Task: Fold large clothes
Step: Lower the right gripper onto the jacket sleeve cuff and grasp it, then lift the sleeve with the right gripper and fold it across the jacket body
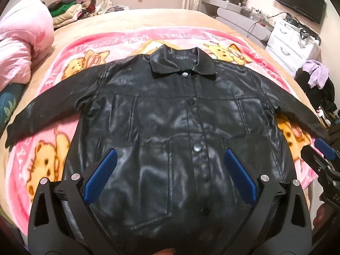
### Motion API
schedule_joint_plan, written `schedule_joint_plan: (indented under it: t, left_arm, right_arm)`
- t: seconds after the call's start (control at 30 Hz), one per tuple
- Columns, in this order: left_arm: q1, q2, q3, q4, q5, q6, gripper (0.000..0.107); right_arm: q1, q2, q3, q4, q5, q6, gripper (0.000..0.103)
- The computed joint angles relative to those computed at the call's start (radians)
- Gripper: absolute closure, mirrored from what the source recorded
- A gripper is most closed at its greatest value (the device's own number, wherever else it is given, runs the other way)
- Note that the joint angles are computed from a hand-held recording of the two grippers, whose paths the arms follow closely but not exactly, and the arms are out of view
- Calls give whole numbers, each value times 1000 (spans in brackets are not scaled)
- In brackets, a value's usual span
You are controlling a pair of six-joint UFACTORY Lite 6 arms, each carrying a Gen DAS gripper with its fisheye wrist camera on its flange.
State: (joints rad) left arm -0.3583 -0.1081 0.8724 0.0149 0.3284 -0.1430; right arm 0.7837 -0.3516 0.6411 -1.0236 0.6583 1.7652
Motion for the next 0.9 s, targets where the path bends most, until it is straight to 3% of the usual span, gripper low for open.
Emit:
schedule_joint_plan:
  t: [0.43, 0.77, 0.9]
  left_arm:
    - [-76, 330, 311, 81, 12, -105, 13]
    - [-86, 560, 537, 7, 50, -48, 13]
    - [-82, 651, 650, -35, 88, -12, 13]
  right_arm:
    - [-399, -23, -111, -29, -210, -76, 4]
    - [-795, -13, -199, -72, -420, -120, 4]
    - [-987, -20, -241, -159, -537, -48, 4]
